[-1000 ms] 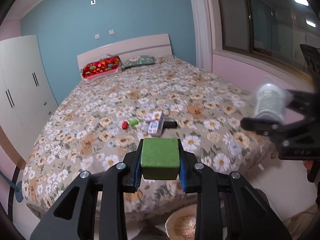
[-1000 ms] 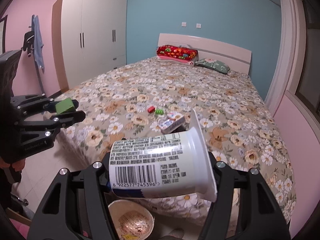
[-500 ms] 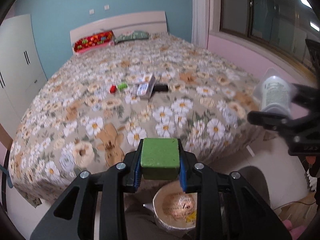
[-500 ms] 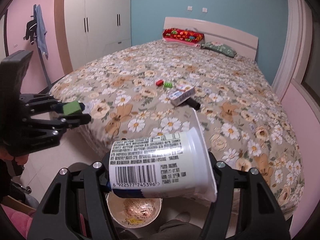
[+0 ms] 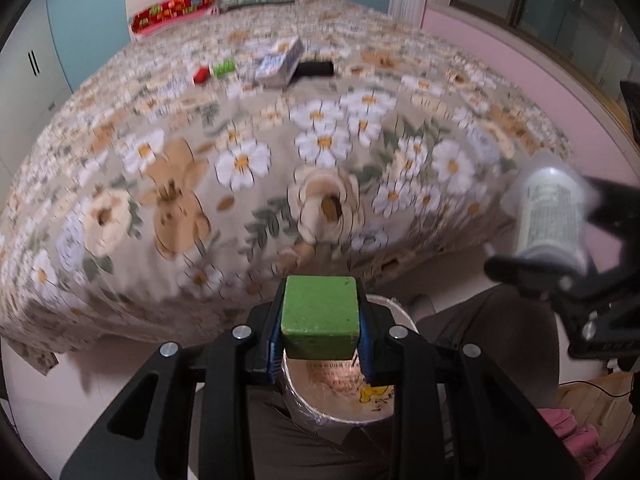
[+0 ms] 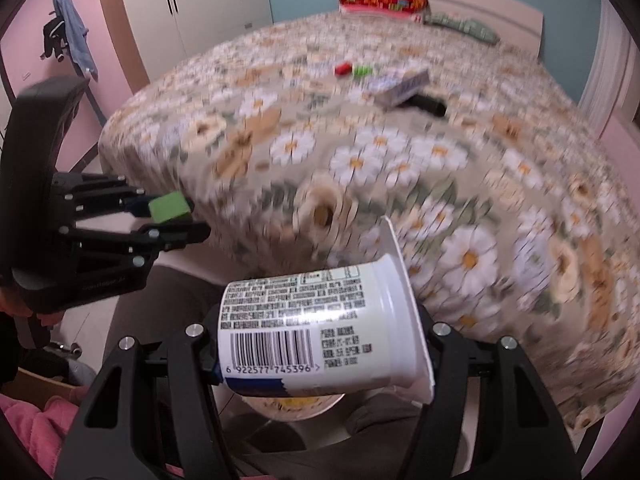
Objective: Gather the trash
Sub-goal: 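Carry the yogurt cup and green block with both tools over the white bin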
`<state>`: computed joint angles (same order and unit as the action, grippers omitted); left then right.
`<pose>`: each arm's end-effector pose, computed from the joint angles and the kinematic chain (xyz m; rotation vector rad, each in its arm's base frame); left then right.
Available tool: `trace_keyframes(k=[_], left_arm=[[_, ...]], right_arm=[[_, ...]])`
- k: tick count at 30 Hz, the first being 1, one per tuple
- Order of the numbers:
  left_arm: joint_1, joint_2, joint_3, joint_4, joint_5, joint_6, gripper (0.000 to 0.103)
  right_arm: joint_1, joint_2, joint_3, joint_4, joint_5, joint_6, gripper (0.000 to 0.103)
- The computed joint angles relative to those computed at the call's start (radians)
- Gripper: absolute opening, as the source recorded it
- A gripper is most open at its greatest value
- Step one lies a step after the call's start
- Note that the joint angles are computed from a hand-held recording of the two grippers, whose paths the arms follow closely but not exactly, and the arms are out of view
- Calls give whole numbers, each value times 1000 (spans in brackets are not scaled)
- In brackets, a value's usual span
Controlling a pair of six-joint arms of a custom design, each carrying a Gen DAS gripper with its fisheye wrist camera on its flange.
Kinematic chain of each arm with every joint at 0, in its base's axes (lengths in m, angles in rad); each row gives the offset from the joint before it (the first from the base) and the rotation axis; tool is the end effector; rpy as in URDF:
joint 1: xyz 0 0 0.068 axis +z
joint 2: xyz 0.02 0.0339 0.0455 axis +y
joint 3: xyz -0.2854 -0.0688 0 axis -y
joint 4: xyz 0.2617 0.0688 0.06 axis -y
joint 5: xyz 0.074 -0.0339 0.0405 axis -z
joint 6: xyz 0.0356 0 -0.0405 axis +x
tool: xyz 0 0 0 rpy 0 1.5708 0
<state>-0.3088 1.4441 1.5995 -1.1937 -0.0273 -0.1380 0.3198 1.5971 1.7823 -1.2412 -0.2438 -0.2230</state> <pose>0.2755 -0.0869 0.4020 0.2132 2.6050 -0.1231 0.3078 0.1110 0.4115 -0.7832 2.4995 0.3537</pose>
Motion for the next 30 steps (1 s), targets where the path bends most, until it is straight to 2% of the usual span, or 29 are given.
trace_keyframes(k=[13, 30], left_arm=[[-6, 65, -201, 117, 63, -27, 32], [0, 223, -360, 244, 131, -49, 32]], right_arm=[[0, 54, -260, 99, -13, 20, 63], [47, 249, -413, 210, -6, 66, 63]])
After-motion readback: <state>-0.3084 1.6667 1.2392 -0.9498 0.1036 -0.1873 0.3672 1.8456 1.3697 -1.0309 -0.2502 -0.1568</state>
